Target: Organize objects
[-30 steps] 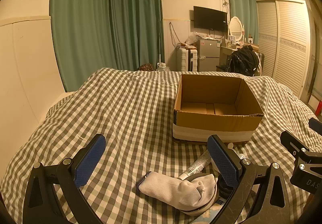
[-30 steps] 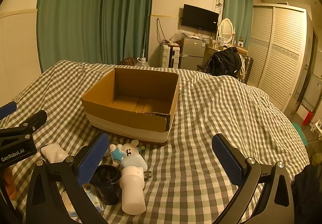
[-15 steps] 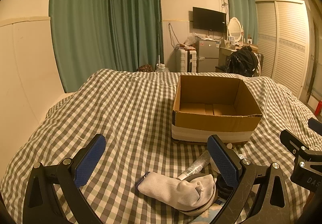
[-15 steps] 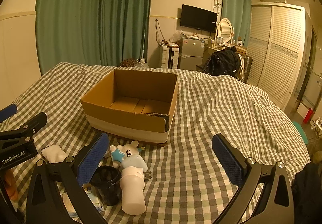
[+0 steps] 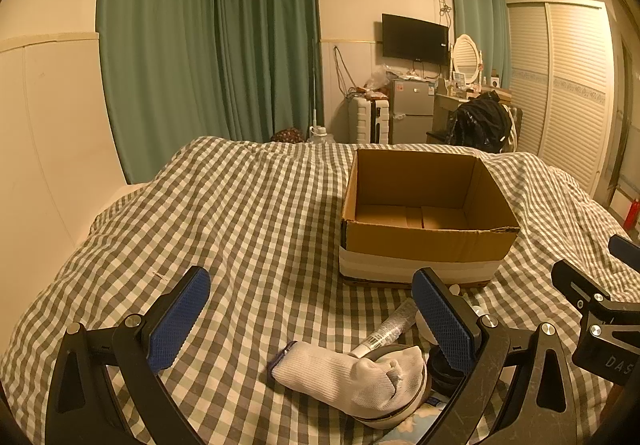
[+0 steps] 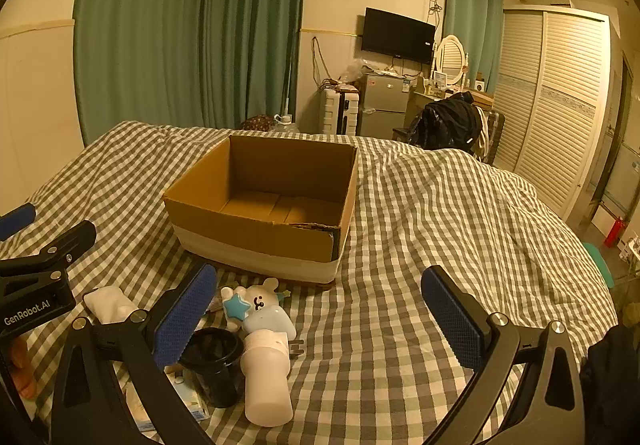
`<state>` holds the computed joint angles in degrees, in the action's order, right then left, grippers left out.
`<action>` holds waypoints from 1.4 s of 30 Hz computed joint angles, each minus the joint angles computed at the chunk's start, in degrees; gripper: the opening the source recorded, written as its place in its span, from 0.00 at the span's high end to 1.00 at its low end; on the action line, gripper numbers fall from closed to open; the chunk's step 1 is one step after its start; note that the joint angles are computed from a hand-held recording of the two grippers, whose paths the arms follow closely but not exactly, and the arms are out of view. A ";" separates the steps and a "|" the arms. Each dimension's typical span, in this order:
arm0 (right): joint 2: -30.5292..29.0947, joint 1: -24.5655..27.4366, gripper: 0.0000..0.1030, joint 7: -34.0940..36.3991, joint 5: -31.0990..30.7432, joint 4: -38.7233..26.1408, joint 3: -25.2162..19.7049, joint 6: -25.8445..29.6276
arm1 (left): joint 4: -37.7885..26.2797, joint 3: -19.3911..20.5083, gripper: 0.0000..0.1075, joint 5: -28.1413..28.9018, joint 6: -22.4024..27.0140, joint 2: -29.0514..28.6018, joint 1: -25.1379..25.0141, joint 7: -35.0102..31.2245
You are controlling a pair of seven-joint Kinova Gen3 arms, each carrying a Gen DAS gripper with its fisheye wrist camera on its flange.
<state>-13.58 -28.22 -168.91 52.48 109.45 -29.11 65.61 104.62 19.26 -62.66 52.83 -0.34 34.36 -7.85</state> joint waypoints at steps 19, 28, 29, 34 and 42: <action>-1.73 1.06 0.02 3.87 -2.12 -1.10 -0.20 -1.57 | -0.03 1.25 0.04 0.75 1.10 -1.13 0.41 -0.47; -3.25 2.57 0.02 8.70 -5.30 -1.61 -1.69 -2.30 | -0.22 2.18 0.04 3.80 1.77 -1.94 0.52 -2.43; -3.46 2.95 0.02 8.57 -5.46 -1.46 -1.99 -2.36 | -0.23 2.22 0.04 4.42 1.77 -1.87 0.46 -2.94; -4.40 4.78 0.02 9.45 -7.36 -0.56 -2.03 -3.59 | -0.34 1.52 0.04 8.05 0.69 -0.85 0.10 -6.03; -1.59 4.54 0.05 15.98 -15.17 1.27 3.04 -7.05 | -1.48 -1.16 0.04 15.83 -0.57 2.60 0.48 -14.04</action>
<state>-15.16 -23.68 -152.94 37.31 110.72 -26.07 58.56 103.14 18.10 -46.83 52.26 2.26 34.84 -21.88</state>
